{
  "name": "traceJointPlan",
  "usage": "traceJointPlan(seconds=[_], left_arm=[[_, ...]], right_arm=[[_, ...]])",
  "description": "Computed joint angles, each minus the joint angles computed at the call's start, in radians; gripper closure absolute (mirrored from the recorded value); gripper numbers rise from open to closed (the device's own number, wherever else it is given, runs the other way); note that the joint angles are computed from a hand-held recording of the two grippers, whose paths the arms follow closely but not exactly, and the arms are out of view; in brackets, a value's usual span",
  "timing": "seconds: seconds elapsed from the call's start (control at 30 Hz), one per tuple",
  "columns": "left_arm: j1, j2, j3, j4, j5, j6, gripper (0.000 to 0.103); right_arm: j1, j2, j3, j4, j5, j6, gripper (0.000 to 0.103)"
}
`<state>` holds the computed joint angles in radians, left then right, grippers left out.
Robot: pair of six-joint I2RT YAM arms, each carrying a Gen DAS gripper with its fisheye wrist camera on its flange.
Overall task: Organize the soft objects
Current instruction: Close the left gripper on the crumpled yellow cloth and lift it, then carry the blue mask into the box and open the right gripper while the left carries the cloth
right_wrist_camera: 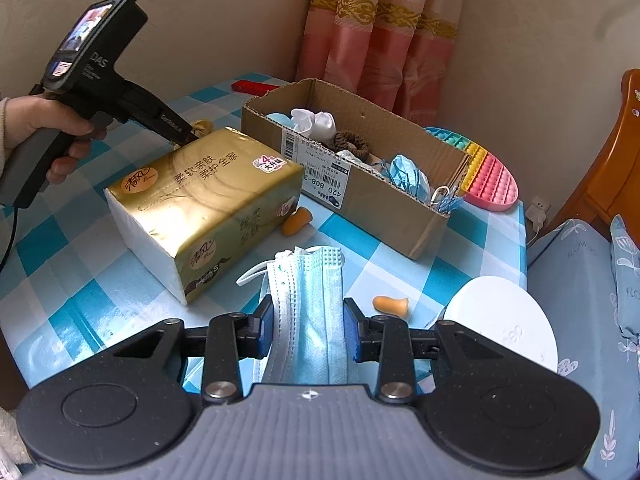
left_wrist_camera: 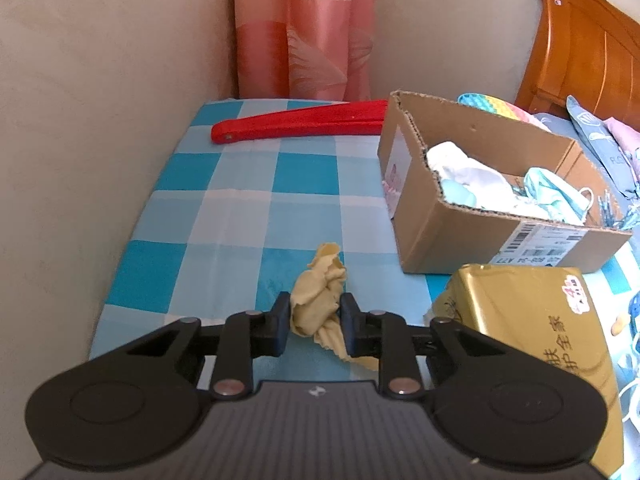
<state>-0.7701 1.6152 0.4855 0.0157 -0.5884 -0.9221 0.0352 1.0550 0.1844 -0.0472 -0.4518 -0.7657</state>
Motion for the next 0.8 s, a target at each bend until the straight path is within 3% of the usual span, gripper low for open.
traceJointPlan(seconds=[0.33,0.6,0.8], left_arm=[[-0.101,-0.13,-0.007,-0.141,-0.044,-0.076,0.079],[-0.305,-0.221,0.028,-0.365,-0.141,-0.303,0.079],[-0.414,-0.245,0.047,-0.467,-0.19,-0.448,0.079]], right_arm=[[-0.012,-0.036,0.009,-0.027,-0.013,-0.003,0.064],[-0.047,-0.005,0.071,-0.041,-0.045,-0.018,0.064],[-0.026,0.063,0.178,-0.013,-0.056,0.005,0.064]])
